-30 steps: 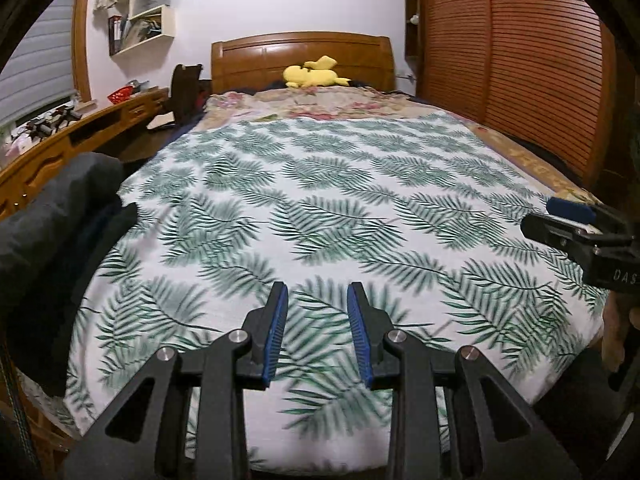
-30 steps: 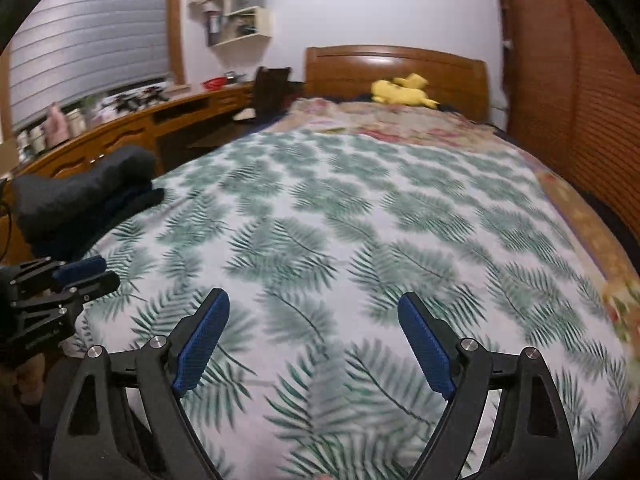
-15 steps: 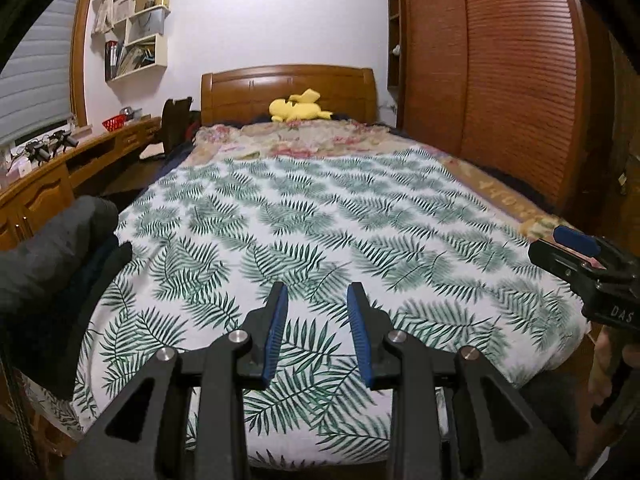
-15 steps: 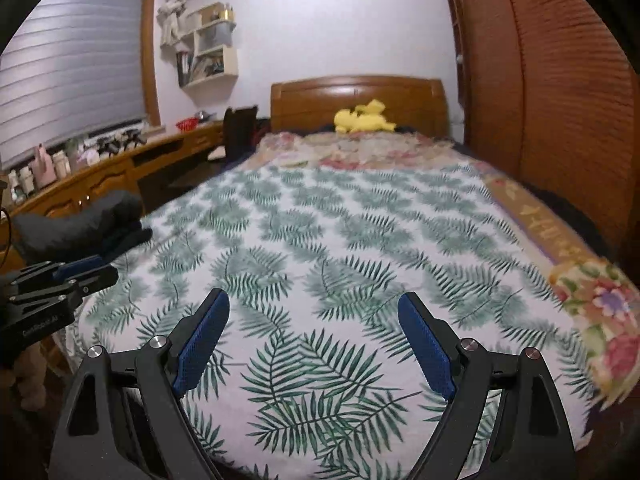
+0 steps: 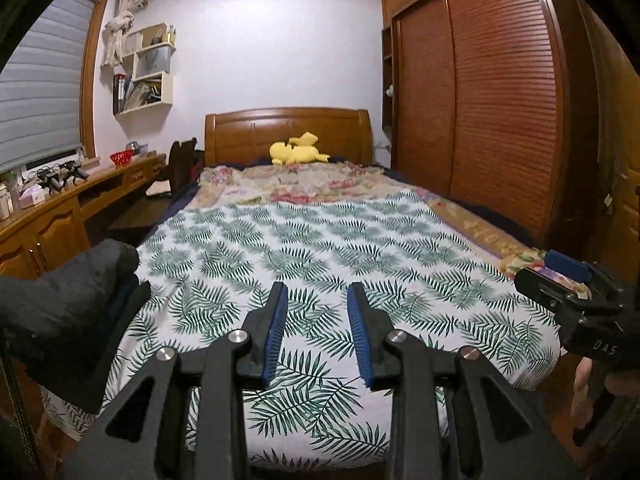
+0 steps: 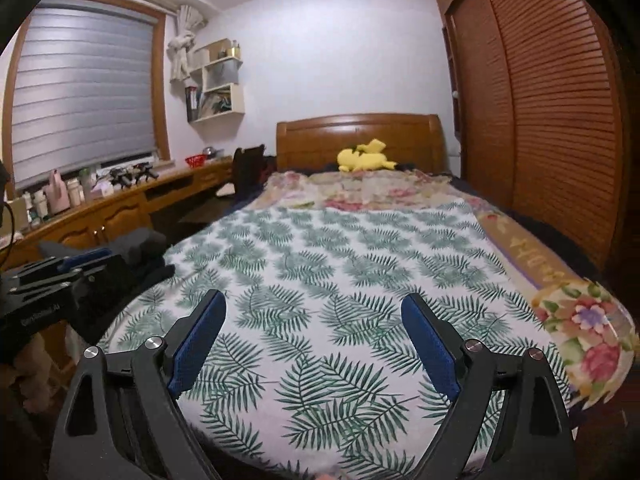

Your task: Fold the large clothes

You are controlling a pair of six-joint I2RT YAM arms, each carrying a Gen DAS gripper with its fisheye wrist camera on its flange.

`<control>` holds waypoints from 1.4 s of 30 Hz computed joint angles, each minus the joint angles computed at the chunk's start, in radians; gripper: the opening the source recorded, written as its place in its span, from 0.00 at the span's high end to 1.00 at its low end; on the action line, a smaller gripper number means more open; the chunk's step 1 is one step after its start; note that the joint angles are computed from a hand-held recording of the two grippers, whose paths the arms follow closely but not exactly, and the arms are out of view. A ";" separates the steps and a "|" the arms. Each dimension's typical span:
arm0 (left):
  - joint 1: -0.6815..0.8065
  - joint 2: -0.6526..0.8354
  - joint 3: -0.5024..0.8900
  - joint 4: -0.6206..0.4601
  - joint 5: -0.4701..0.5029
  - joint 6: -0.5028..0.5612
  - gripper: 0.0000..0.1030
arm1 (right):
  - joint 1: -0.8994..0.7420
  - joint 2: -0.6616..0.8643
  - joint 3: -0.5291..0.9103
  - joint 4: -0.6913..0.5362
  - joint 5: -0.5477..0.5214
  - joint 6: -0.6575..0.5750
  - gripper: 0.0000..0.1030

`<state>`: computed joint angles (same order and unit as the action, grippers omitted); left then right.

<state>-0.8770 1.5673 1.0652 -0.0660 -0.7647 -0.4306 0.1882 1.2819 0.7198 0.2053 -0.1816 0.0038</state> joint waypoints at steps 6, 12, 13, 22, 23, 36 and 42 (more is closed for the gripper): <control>-0.029 -0.034 -0.022 -0.010 -0.056 -0.007 0.71 | 0.001 -0.043 -0.024 0.016 0.030 0.003 0.11; -0.027 -0.036 -0.032 -0.006 -0.048 -0.020 0.71 | -0.002 -0.046 -0.028 0.023 0.031 0.004 0.11; -0.022 -0.036 -0.033 -0.002 -0.044 -0.018 0.71 | -0.002 -0.046 -0.028 0.024 0.033 0.003 0.11; -0.019 -0.032 -0.036 0.005 -0.038 -0.019 0.70 | -0.006 -0.050 -0.027 0.022 0.031 0.001 0.11; -0.020 -0.031 -0.036 0.005 -0.038 -0.020 0.70 | -0.006 -0.049 -0.027 0.024 0.032 0.001 0.11; -0.020 -0.028 -0.041 0.009 -0.037 -0.026 0.70 | -0.007 -0.053 -0.032 0.027 0.033 0.000 0.11; -0.020 -0.029 -0.042 0.009 -0.038 -0.030 0.70 | -0.008 -0.055 -0.034 0.028 0.033 -0.001 0.11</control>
